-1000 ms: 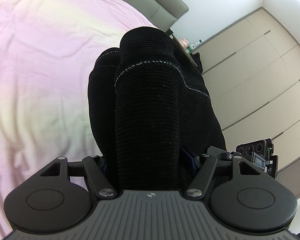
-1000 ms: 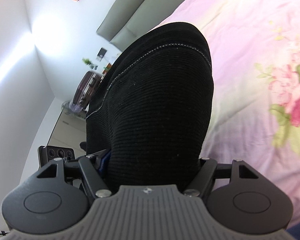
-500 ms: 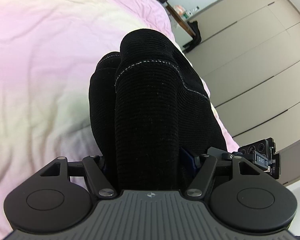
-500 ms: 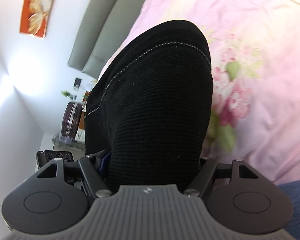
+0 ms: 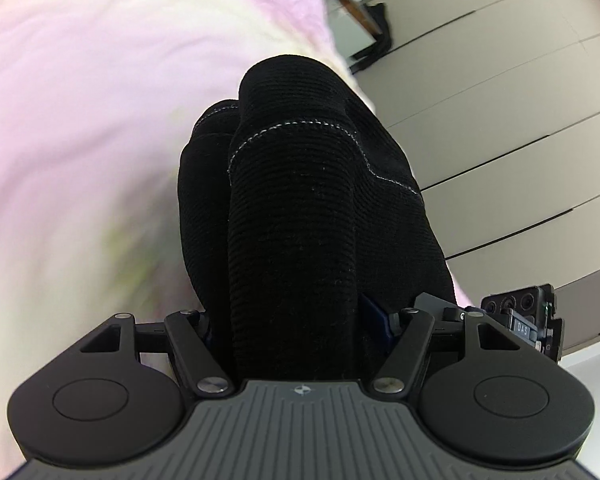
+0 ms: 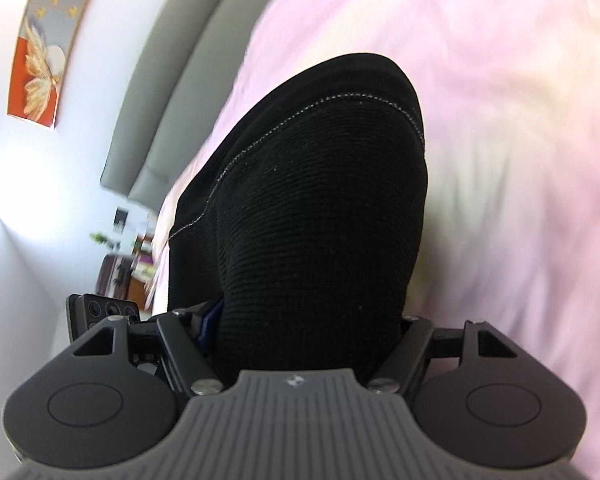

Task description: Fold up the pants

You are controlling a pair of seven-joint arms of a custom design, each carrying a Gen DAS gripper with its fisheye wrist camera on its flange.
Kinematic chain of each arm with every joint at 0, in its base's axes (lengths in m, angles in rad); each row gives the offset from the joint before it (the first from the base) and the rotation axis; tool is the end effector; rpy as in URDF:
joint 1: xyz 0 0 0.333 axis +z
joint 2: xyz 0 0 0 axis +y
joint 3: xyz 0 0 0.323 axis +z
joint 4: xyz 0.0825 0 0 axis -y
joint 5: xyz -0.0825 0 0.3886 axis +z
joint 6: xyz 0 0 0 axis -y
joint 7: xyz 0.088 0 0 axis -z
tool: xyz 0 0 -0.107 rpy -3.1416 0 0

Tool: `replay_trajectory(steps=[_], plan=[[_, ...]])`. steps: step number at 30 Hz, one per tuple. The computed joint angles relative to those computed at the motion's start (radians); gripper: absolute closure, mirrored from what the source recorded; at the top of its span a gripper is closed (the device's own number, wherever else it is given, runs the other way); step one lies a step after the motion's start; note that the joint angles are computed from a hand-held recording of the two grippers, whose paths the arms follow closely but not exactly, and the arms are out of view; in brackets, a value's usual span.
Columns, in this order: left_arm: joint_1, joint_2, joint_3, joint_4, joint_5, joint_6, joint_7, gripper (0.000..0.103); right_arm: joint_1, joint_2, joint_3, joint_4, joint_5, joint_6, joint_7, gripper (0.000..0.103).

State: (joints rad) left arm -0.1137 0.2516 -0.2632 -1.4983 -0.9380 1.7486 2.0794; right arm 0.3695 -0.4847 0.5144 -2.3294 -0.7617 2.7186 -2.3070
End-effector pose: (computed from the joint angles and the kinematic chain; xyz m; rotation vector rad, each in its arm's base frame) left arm 0.5856 -0.2873 0.5758 0.9817 -2.1082 0.9453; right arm 0.2534 0.4046 0.5826 -0.7020 1.9675 0.0024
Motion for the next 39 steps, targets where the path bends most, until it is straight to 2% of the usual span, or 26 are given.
replay_trajectory(steps=[6, 10, 13, 15, 17, 19, 20, 21, 22, 23, 24, 25, 27, 30, 34, 35, 36, 39], plan=[[-0.106, 0.235, -0.080, 0.287, 0.040, 0.075, -0.055, 0.026, 0.032, -0.195, -0.115, -0.138, 0.076, -0.066, -0.179, 0.036], [-0.167, 0.349, -0.117, 0.410, 0.095, 0.100, -0.112, 0.026, -0.004, -0.301, -0.152, -0.265, 0.106, -0.008, -0.237, 0.036], [-0.220, 0.443, -0.114, 0.523, 0.183, 0.102, -0.193, 0.025, -0.060, -0.325, -0.139, -0.349, 0.121, 0.075, -0.222, 0.036], [-0.248, 0.477, -0.098, 0.559, 0.255, 0.108, -0.250, 0.025, -0.124, -0.305, -0.103, -0.393, 0.127, 0.160, -0.180, 0.036], [-0.260, 0.476, -0.083, 0.534, 0.315, 0.137, -0.276, 0.022, -0.172, -0.272, -0.071, -0.427, 0.146, 0.220, -0.158, 0.033], [-0.238, 0.447, -0.096, 0.462, 0.314, 0.180, -0.265, 0.011, -0.210, -0.261, -0.022, -0.432, 0.147, 0.220, -0.162, 0.025], [-0.223, 0.433, -0.106, 0.432, 0.299, 0.192, -0.259, 0.011, -0.212, -0.271, -0.006, -0.434, 0.158, 0.203, -0.155, 0.019], [-0.204, 0.415, -0.129, 0.392, 0.295, 0.222, -0.252, 0.011, -0.208, -0.286, 0.004, -0.442, 0.172, 0.194, -0.140, 0.019], [-0.203, 0.385, -0.117, 0.356, 0.279, 0.216, -0.238, 0.011, -0.201, -0.302, 0.011, -0.451, 0.187, 0.187, -0.122, 0.019], [-0.209, 0.379, -0.104, 0.356, 0.276, 0.204, -0.229, 0.011, -0.190, -0.317, 0.018, -0.457, 0.204, 0.173, -0.104, 0.019], [-0.221, 0.408, -0.125, 0.391, 0.307, 0.235, -0.247, 0.011, -0.185, -0.321, 0.038, -0.445, 0.222, 0.146, -0.078, 0.019], [-0.238, 0.424, -0.113, 0.425, 0.318, 0.220, -0.254, 0.011, -0.166, -0.339, 0.044, -0.449, 0.236, 0.116, -0.059, 0.020], [-0.236, 0.404, -0.115, 0.408, 0.328, 0.220, -0.245, 0.011, -0.134, -0.365, 0.060, -0.441, 0.255, 0.041, -0.025, 0.020], [-0.227, 0.350, -0.113, 0.346, 0.338, 0.231, -0.203, 0.012, -0.108, -0.374, 0.104, -0.398, 0.258, -0.072, 0.050, 0.020], [-0.199, 0.246, -0.109, 0.204, 0.312, 0.271, -0.137, 0.012, -0.059, -0.360, 0.109, -0.359, 0.247, -0.176, 0.104, 0.020], [-0.204, 0.229, -0.093, 0.182, 0.298, 0.275, -0.129, 0.012, -0.030, -0.355, 0.109, -0.353, 0.255, -0.211, 0.111, 0.022], [-0.194, 0.245, -0.112, 0.196, 0.318, 0.285, -0.141, 0.012, -0.006, -0.343, 0.109, -0.339, 0.259, -0.240, 0.116, 0.027], [-0.204, 0.208, -0.090, 0.144, 0.318, 0.297, -0.146, 0.012, 0.047, -0.279, 0.099, -0.289, 0.259, -0.304, 0.119, 0.039]])
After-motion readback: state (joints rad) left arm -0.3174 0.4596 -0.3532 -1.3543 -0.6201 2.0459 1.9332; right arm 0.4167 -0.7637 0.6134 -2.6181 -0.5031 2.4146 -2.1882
